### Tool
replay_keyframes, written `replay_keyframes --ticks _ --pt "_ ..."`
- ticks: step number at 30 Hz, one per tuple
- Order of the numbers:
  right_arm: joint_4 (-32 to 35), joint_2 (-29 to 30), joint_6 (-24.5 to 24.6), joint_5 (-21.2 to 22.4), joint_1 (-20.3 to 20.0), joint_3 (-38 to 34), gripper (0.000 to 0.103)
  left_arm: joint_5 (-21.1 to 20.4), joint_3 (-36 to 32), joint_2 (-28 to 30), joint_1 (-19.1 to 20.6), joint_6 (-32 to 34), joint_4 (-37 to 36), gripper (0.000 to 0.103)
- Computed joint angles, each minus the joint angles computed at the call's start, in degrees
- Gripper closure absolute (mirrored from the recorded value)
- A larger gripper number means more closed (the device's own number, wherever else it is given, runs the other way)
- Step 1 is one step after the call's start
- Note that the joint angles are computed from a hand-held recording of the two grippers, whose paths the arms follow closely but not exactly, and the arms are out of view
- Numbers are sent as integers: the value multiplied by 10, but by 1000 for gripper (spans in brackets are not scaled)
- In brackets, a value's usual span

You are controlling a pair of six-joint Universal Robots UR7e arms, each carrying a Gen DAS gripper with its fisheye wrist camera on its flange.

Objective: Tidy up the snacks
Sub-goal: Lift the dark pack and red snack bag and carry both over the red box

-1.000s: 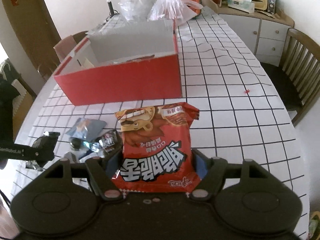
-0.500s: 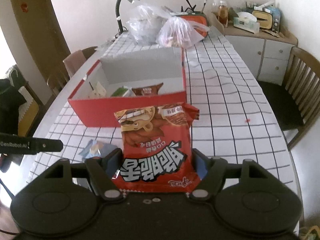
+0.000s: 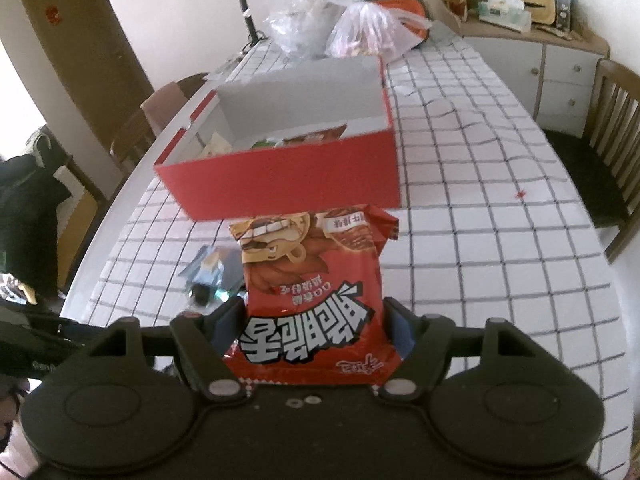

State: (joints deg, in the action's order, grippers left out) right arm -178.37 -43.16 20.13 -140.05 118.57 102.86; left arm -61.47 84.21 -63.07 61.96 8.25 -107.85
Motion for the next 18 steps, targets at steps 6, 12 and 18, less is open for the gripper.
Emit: replay_keyframes --ticks 6,12,18 --pt "13 4 38 7 7 12 30 -30 16 -13 14 70 26 39" --pt "20 16 63 13 13 18 30 -21 45 -22 14 137 14 39" --pt "26 21 77 13 17 21 30 6 61 -14 15 183 -7 39"
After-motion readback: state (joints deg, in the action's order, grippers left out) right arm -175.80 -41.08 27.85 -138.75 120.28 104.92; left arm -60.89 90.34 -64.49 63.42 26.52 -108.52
